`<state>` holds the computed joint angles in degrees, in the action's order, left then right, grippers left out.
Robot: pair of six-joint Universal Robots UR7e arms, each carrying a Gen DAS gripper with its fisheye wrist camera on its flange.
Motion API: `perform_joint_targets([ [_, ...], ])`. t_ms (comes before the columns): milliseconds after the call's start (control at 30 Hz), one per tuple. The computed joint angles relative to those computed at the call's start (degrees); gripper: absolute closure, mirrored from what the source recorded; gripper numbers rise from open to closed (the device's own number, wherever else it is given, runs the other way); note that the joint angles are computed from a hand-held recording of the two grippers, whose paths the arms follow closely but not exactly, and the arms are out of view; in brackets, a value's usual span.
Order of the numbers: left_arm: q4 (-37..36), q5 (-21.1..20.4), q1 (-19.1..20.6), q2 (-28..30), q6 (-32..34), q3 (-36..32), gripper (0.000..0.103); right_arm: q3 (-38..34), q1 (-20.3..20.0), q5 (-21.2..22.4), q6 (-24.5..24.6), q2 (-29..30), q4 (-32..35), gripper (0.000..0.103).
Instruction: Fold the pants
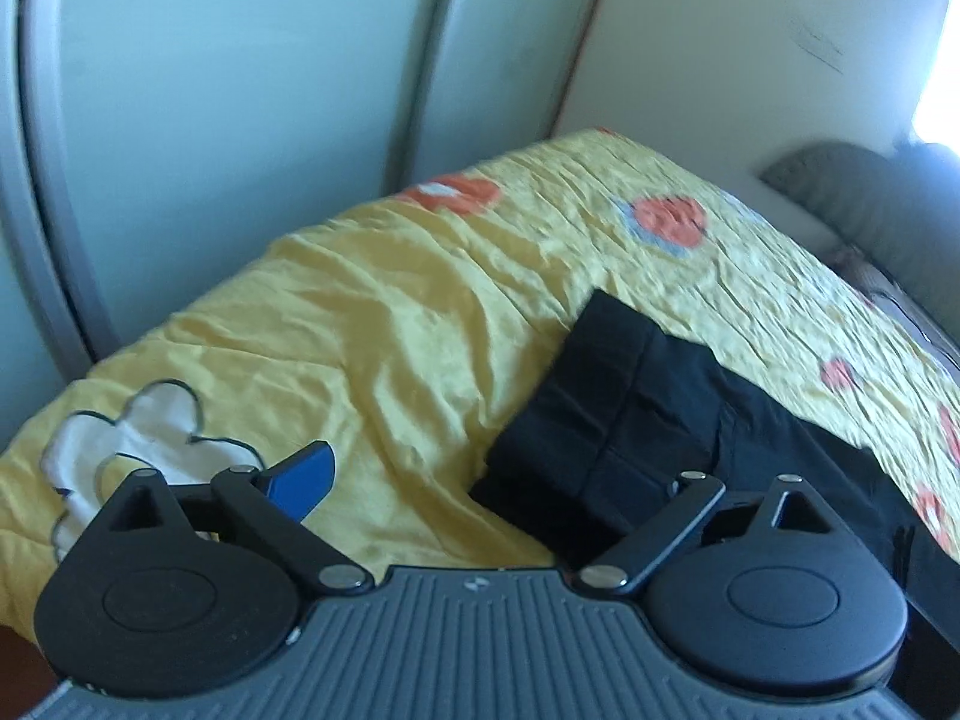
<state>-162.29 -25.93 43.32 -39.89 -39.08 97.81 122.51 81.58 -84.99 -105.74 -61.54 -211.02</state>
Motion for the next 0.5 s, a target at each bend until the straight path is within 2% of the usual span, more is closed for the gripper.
perform_joint_targets([
  [67, 4.3, 1.9, -0.4, -0.2, -1.3, -0.8, 0.005, -1.1, 0.3, 0.7, -1.0, 1.7, -1.1, 0.069],
  [133, 6.6, -0.6, -0.1, -1.3, -1.2, -1.2, 0.006, -2.5, 0.8, 0.1, -0.1, 2.4, 0.1, 0.078],
  [200, 5.2, -7.5, 1.1, -2.8, -1.4, -1.0, 0.007, -3.3, 1.0, 0.8, 2.0, 1.7, 2.8, 0.086],
  [233, 2.6, -13.5, 2.3, -3.6, -1.6, -0.7, 0.008, -3.7, 1.1, 1.0, 3.9, 1.0, 4.5, 0.087],
  [333, -4.8, -27.6, 5.7, -4.1, -3.8, 0.0, 0.009, -6.0, 1.8, 0.8, 13.4, -1.5, 12.3, 0.088],
  [367, -7.0, -31.1, 6.7, -3.7, -4.8, -0.2, 0.009, -6.9, 2.1, 0.3, 15.8, -2.0, 14.3, 0.088],
  [500, -12.7, -39.0, 9.4, -1.1, -7.4, -2.1, 0.009, -9.6, 2.7, -0.5, 21.5, -3.2, 20.0, 0.088],
])
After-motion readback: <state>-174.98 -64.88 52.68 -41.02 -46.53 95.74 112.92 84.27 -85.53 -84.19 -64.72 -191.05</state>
